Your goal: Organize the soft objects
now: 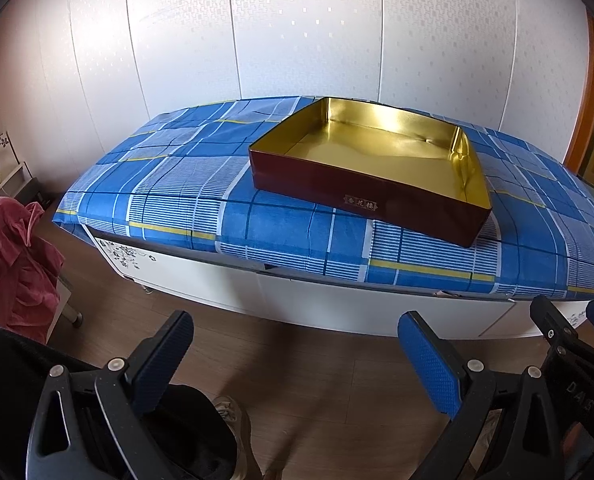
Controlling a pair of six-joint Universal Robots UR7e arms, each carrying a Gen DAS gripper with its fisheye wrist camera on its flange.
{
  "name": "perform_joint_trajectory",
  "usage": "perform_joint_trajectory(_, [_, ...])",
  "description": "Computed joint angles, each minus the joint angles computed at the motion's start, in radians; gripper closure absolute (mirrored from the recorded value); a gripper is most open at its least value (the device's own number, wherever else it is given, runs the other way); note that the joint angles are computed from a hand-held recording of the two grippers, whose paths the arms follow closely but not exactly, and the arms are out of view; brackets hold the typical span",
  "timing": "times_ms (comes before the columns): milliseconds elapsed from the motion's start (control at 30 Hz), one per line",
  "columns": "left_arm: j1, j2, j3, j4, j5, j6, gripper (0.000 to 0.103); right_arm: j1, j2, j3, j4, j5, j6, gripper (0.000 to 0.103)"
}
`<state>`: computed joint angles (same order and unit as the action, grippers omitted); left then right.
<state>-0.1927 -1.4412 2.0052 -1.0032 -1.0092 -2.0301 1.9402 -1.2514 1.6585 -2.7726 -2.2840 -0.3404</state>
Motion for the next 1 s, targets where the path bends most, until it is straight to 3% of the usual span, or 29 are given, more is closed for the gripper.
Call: perform_joint_trajectory(1000, [0.004, 0.008, 0.001, -0.009, 0.002, 0.019, 0.000, -0.002, 0.000, 0.002, 0.011, 0.001, -0.001, 0.001])
